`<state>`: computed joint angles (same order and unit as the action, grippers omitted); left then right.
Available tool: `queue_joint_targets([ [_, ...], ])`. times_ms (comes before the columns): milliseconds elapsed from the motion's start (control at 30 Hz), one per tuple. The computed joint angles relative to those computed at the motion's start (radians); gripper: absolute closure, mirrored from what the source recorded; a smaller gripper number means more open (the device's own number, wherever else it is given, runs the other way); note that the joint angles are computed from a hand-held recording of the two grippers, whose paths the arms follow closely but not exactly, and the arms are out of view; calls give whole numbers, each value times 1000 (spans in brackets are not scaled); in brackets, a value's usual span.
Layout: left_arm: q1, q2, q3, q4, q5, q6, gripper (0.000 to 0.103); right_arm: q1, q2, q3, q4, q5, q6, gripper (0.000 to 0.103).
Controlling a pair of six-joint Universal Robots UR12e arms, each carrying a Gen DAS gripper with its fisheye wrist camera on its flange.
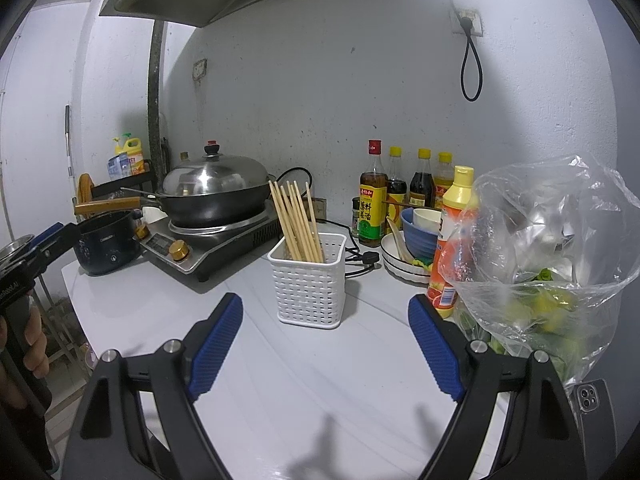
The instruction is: Organize utensils
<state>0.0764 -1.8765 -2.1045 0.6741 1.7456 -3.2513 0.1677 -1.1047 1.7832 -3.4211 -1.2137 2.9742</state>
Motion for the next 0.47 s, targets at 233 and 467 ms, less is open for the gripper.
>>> queue_joint_targets([
  [233, 0, -7, 6, -16, -6, -4, 0, 0, 6, -9, 9, -7, -6, 19],
  [467, 9, -27, 19, -15, -16, -9, 0, 9, 28, -44, 50, -27, -37, 19],
])
